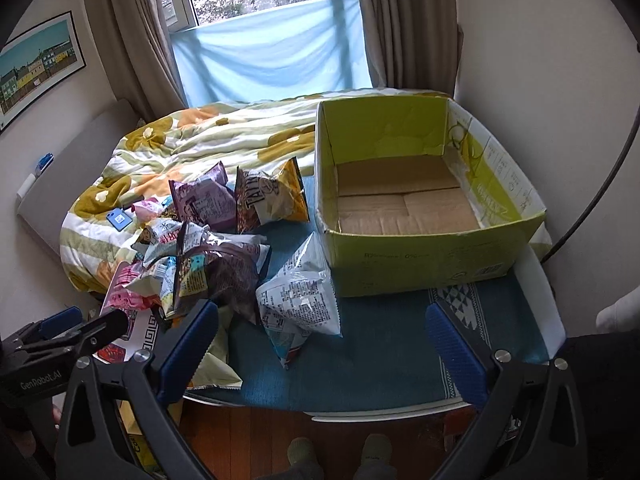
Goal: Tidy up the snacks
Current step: 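Grasp the orange-and-cream bag with the left tool while the right tool grasps the white printed bag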
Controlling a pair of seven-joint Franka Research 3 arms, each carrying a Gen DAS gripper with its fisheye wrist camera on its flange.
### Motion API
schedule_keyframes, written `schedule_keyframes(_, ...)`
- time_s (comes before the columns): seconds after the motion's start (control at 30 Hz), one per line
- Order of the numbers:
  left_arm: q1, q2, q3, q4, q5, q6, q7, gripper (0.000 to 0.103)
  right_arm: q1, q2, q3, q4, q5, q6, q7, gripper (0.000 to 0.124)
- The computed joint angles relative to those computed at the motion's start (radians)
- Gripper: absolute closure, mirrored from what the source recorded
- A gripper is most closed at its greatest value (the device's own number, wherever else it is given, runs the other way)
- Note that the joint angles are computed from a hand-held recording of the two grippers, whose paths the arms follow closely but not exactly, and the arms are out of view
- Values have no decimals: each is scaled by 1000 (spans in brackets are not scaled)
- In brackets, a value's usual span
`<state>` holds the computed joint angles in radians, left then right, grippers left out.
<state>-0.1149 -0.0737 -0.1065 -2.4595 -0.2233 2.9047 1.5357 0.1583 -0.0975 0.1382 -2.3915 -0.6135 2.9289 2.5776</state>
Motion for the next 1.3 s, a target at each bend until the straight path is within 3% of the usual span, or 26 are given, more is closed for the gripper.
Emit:
schedule_keyframes(0.1, 16, 58, -23, 0, 120, 44, -133, 1, 17, 78, -39, 10, 122, 75, -139, 21)
schedule_keyframes(0.2, 30, 108, -24, 7, 328, 75, -341, 1, 40, 142, -50, 19, 396, 136, -399, 21)
schedule_keyframes(0.33, 24, 165, -2, 31, 494, 94, -532, 5, -38, 233, 76, 66, 779, 161, -773, 21)
schedule_keyframes(0.4, 17, 193, 9, 50, 555, 89, -597, 8, -72, 275, 126, 93, 878, 162, -882, 21)
schedule_keyframes(0.47, 24, 218, 6, 68, 574, 84, -612, 19, -98, 312, 167, 116, 957, 173, -964, 21)
schedule_keyframes(0.53, 36, 238, -9, 79, 562, 79, -598, 26, -102, 340, 184, 137, 1004, 177, -1015, 21)
schedule_keyframes(0.63, 79, 253, -56, 78, 482, 96, -519, 36, -63, 366, 151, 164, 1026, 174, -1042, 21)
schedule_keyframes(0.77, 68, 254, -46, 82, 485, 94, -518, 41, -23, 384, 112, 187, 1067, 179, -1079, 25)
schedule_keyframes(0.9, 111, 247, -93, 80, 391, 82, -415, 42, 42, 400, 42, 215, 1072, 146, -1079, 42)
schedule_keyframes(1.0, 133, 240, -120, 75, 318, 70, -329, 43, 29, 405, 60, 221, 1122, 141, -1115, 49)
schedule_keyframes(1.13, 154, 234, -151, 93, 202, 32, -193, 43, 84, 395, 9, 214, 1101, 146, -1098, 62)
schedule_keyframes(1.3, 147, 190, -156, 92, 64, -12, -46, 43, 141, 363, -52, 192, 1044, 136, -1026, 67)
